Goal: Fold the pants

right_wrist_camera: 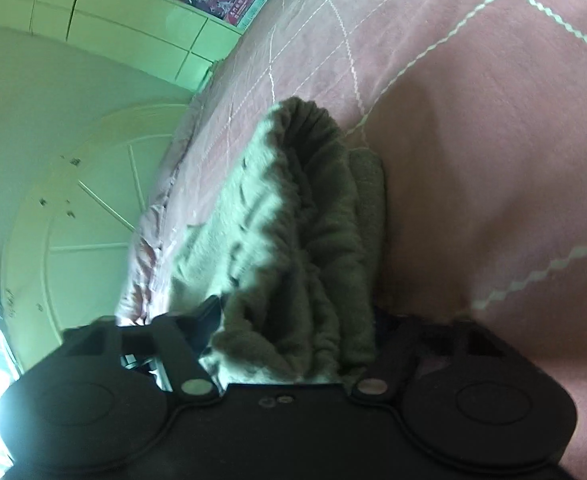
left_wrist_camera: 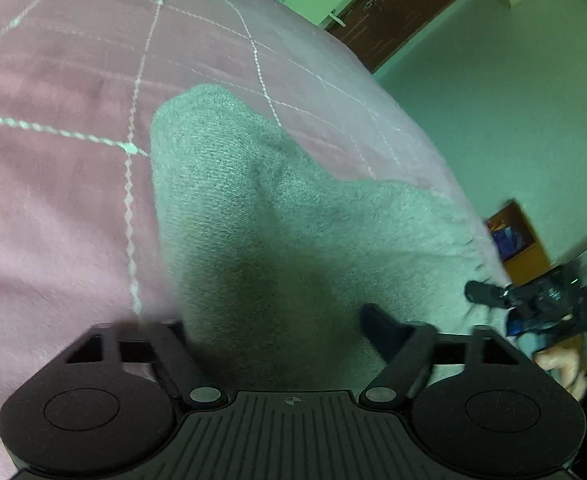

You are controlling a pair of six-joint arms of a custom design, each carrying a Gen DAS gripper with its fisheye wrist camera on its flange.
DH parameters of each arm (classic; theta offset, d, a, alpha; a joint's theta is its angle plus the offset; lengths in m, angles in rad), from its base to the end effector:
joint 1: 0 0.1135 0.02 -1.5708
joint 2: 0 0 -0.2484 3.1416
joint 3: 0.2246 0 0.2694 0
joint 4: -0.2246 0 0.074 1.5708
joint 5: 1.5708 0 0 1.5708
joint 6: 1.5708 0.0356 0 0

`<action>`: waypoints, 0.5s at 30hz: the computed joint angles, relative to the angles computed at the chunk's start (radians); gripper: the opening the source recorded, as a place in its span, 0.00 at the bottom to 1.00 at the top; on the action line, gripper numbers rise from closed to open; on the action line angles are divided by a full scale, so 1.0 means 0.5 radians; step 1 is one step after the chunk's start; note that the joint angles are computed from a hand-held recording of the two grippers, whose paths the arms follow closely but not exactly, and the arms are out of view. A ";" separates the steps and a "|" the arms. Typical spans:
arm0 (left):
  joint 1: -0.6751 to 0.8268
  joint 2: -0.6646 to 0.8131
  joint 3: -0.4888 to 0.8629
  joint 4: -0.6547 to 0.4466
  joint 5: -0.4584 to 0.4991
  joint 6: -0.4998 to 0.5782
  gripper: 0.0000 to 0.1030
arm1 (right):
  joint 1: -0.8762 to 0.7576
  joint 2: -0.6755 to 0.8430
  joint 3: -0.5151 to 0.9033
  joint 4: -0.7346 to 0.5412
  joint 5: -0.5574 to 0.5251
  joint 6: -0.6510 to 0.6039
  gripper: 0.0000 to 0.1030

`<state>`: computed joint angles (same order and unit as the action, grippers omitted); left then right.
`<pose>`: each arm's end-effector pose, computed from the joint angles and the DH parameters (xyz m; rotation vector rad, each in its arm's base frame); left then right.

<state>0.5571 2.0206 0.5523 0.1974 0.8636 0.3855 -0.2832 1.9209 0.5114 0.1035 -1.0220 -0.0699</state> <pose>0.2208 0.1056 -0.0107 -0.0387 2.3788 -0.8116 0.2301 -0.0353 0.0079 0.0779 2.4244 1.2785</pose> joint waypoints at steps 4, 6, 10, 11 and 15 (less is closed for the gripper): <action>0.206 -0.035 0.055 -0.228 0.233 0.198 0.25 | 0.014 -0.253 -0.097 0.039 -0.123 0.006 0.40; 0.281 -0.109 0.082 -0.355 0.367 0.297 0.24 | 0.111 -0.369 -0.089 0.091 -0.149 0.092 0.40; 0.362 -0.242 0.199 -0.306 0.506 0.101 0.24 | 0.365 -0.318 0.106 0.435 -0.151 0.523 0.38; 0.380 -0.219 0.281 -0.282 0.537 0.012 0.24 | 0.416 -0.253 0.190 0.522 -0.140 0.634 0.38; 0.388 -0.009 0.675 -0.131 0.462 -0.326 0.24 | 0.641 0.243 0.791 0.716 -0.048 1.040 0.42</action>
